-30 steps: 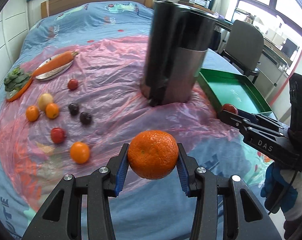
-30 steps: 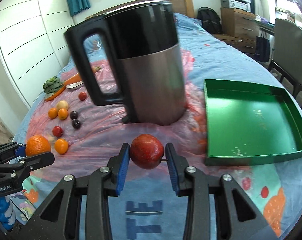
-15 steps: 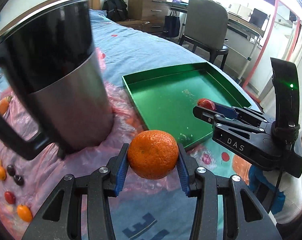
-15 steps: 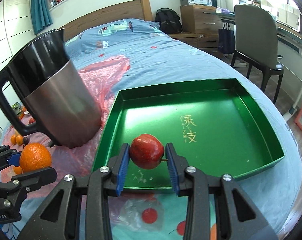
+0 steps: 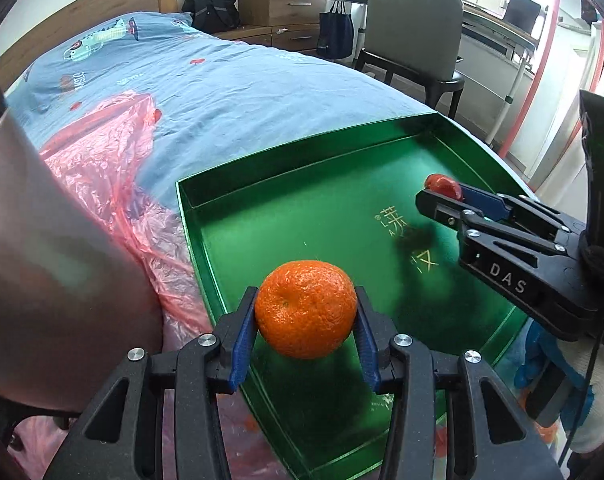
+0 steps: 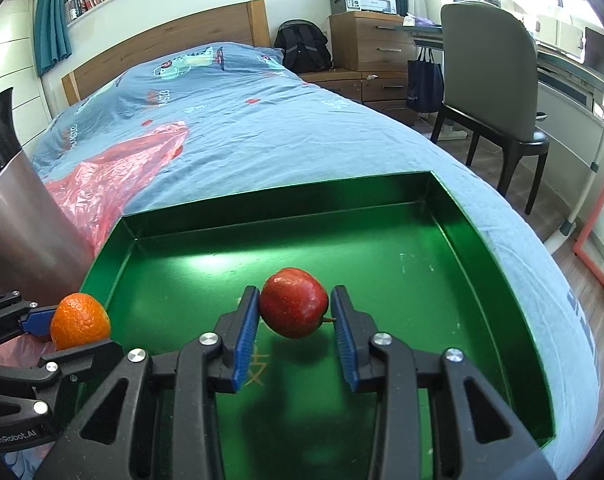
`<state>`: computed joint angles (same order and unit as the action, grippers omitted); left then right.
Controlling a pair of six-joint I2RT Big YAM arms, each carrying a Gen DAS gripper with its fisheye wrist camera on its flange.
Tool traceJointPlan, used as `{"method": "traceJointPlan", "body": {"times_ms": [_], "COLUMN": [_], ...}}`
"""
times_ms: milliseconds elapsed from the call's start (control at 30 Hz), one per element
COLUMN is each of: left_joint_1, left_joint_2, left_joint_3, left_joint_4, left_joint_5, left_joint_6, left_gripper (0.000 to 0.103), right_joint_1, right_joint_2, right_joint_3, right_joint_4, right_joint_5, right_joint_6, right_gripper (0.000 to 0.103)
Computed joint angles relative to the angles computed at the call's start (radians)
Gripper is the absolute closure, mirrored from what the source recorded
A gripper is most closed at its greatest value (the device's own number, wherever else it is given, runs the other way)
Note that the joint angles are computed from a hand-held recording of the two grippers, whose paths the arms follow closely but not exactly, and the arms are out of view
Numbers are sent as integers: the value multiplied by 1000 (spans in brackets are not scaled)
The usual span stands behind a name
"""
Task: Organize fruits
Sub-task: 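Carry the orange and apple to the green tray and open both tools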
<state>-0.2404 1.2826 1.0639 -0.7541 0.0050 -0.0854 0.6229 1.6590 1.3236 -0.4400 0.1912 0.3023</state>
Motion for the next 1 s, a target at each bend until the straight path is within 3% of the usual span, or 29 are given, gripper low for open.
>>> {"method": "traceJointPlan", "body": {"times_ms": [300,633,667,733,767,800,867,1000], "left_joint_1": [-15,-27,-28,-33,-37,-43,-47,-59], "left_joint_2": [39,42,46,50,51,53,47,-3], "left_joint_3": [-35,-24,-17,-6,-1,6,12,26], "left_joint_4": [47,21,11,-4,-11,-19,-17,-25], "left_joint_5": [-74,-110,-112,-121,-131,-150,-169,-193], "left_joint_6": [-42,-53,-50,-39,-31,-22,-6,7], "left_gripper": [64,63,63,61,60,60,57,46], "right_joint_1": [-38,-20,-18,-14,-13,-14,-14,-10], "right_joint_2": [63,112,115,120,122,124,125,94], "right_joint_3": [49,109,113,124,130,137,148,137], "right_joint_4": [16,-20,-26,-46,-58,-71,-97,-114], "right_joint_5": [-53,0,8,30,36,39,48,60], "right_joint_6": [-60,-129,-132,-140,-140,-134,-128,-114], "right_gripper": [52,49,44,43,34,18,4,2]}}
